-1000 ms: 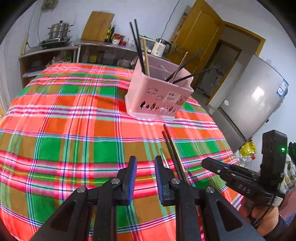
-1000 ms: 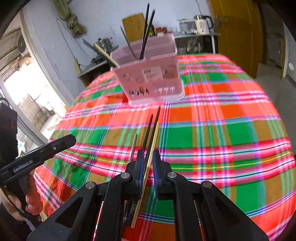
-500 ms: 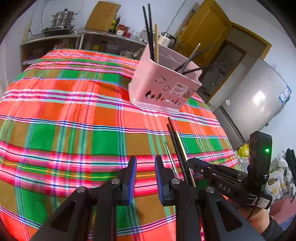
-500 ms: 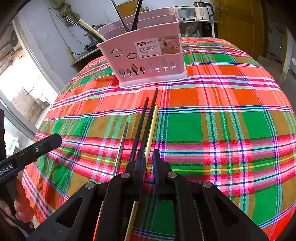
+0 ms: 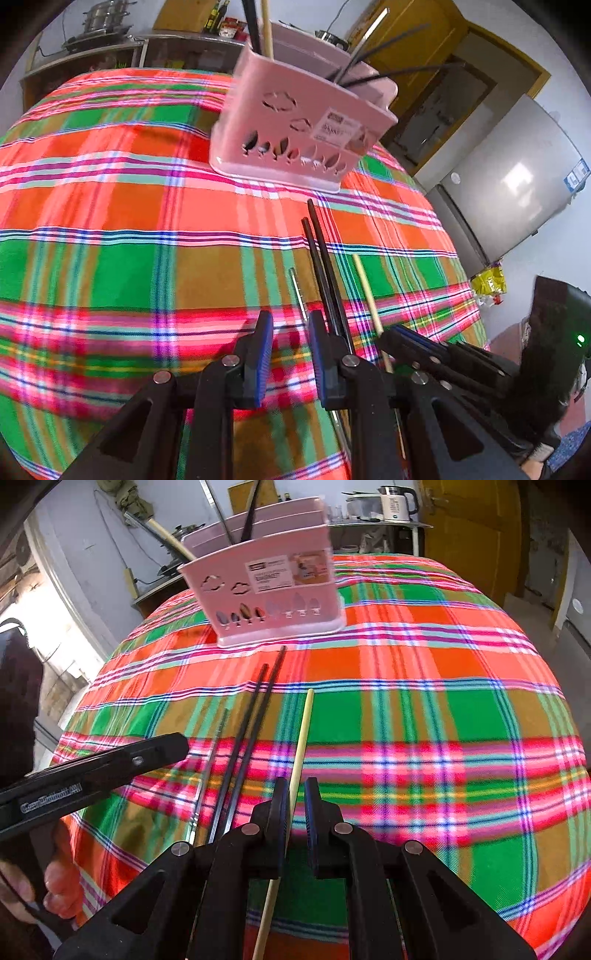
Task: Organize utensils
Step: 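Close the left tool on a metal chopstick while the right tool grasps a wooden chopstick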
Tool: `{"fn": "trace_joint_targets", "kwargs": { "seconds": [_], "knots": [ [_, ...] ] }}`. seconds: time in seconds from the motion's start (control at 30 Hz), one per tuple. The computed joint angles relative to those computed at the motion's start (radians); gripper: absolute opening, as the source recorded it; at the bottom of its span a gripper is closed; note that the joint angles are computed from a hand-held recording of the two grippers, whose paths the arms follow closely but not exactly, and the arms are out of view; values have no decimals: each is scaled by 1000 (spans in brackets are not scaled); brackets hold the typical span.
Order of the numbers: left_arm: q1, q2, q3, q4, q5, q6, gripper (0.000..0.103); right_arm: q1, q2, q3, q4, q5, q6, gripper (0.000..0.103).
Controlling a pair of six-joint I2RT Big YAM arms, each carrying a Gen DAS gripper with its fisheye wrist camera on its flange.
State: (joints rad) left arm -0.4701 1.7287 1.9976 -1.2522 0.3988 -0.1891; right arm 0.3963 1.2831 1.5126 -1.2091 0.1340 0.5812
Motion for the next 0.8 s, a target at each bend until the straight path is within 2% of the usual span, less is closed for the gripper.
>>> {"fn": "trace_joint_targets", "kwargs": {
  "seconds": [0.13,0.17,0.23,0.3,0.4,0.5,0.73,0.8],
  "knots": [
    [-26,31,34,-12,-51,-3,19,-12,-31,-28,2,-6,13,9],
    [-36,32,33,2,-75,1,19,-14,-37,-33,2,-7,14,9],
    [-56,31,30,16,-131,36,19,-14,-45,-38,-1,-7,17,9],
    [-76,27,30,12,-212,85,7,-13,-48,-39,-7,-6,18,9],
    [-63,28,37,-4,-196,101,5,-17,-69,-52,-20,-2,19,9],
    [-38,9,13,1,-217,112,4,-21,-92,-68,-28,3,32,9],
    [38,11,30,-44,-140,139,4,-43,-76,-39,-13,-26,22,9],
    [45,25,52,-61,-130,142,4,-52,-50,-12,-19,-24,4,13]
  ]
}}
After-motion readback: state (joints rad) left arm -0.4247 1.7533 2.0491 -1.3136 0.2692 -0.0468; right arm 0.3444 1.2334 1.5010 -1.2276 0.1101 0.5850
